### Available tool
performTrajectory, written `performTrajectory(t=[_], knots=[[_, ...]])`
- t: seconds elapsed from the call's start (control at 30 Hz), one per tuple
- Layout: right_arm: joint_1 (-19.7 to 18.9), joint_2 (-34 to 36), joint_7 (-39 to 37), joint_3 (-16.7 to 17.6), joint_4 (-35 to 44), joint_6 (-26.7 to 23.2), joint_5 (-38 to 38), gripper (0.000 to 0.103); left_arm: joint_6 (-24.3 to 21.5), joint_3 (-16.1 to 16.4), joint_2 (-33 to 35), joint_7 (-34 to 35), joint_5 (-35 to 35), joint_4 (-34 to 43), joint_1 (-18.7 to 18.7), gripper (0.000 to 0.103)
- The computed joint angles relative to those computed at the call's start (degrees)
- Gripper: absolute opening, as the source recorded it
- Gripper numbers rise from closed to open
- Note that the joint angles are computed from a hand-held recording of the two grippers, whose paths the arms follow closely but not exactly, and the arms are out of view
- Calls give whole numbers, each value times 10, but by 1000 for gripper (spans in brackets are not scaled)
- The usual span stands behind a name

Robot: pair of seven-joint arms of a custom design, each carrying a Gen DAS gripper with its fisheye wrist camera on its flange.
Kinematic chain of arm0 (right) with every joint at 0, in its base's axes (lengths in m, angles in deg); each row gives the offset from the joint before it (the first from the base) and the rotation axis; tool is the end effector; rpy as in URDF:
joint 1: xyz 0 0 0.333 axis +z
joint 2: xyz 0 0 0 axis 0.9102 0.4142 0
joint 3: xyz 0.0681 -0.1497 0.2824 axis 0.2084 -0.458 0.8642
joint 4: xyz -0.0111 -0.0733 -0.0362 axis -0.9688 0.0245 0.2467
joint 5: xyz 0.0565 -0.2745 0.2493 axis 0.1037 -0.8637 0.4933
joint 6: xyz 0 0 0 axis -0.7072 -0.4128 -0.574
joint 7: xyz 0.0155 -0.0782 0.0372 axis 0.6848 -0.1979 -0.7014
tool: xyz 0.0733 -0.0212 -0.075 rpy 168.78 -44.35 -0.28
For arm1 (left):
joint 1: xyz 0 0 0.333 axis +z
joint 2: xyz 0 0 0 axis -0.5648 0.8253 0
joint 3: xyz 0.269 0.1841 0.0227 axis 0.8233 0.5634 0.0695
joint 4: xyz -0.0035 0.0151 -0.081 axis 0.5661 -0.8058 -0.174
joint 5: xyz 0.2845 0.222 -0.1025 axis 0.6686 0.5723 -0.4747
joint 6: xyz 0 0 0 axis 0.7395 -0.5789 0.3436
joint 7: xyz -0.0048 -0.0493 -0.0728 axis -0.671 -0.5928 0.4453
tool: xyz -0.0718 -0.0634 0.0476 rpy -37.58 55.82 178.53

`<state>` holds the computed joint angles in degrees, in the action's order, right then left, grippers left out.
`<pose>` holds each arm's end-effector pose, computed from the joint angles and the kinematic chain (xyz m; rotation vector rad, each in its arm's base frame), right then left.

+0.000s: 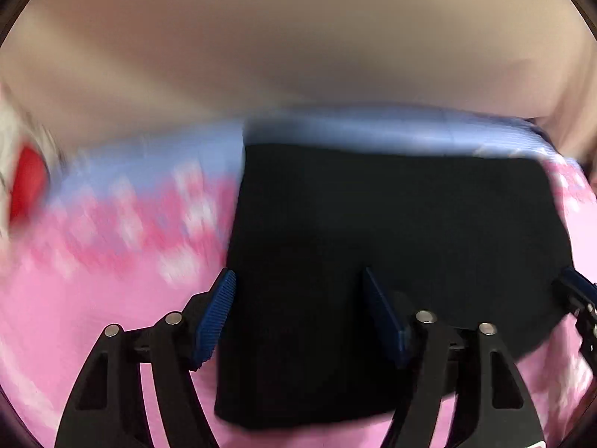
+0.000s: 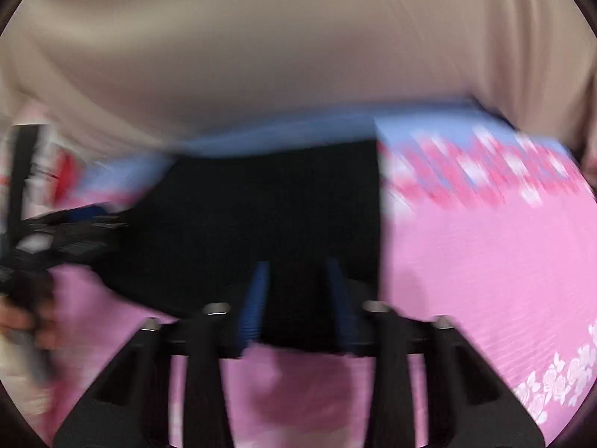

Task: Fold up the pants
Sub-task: 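Open both tools and pull them back from the folded trousers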

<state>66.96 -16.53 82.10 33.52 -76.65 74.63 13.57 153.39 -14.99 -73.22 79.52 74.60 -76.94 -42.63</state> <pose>0.6289 0.0174 0.4418 -1.8058 1.3298 -0.4206 0.6119 -0.1632 0.4575 -1.9546 1.6198 -0.6042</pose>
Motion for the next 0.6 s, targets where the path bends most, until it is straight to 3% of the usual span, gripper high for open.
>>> performTrajectory(t=[0.03, 0.07, 0.1, 0.13, 0.17, 0.23, 0.3, 0.33, 0.43, 0.53, 0.6], knots=[[-2, -4, -13, 0, -3, -5, 16, 25, 27, 14, -5, -36, 19, -19, -1, 96], [17, -10, 15, -19, -4, -8, -9, 24, 48, 20, -6, -54, 25, -30, 1, 95], [33, -20, 75, -34, -6, -13, -64, 24, 55, 5, -8, -36, -9, -34, 18, 95], [29, -32, 95, -30, -7, -24, -79, 26, 49, 1, -9, -21, -22, -31, 21, 93], [8, -43, 76, -6, -4, -41, -54, 26, 38, 7, -8, -27, -4, -23, 13, 93], [14, -44, 57, -2, 9, -47, -38, 26, 20, 19, -7, -63, 52, -17, -4, 93], [54, 1, 125, -28, 45, -11, -136, 24, 2, 21, -15, -87, 98, -15, -15, 79], [61, 37, 177, -38, 72, -7, -198, 23, 13, 14, -23, -74, 95, -18, -9, 65], [9, 54, 245, -13, 117, -91, -206, 22, 23, 7, -53, -81, 113, -16, -3, 64], [1, 48, 224, 8, 142, -82, -186, 25, -2, -10, -16, -7, 50, 56, 12, 63], [19, 85, 274, -4, 195, -75, -244, 25, -48, -19, 48, 74, -25, 142, 17, 65]])
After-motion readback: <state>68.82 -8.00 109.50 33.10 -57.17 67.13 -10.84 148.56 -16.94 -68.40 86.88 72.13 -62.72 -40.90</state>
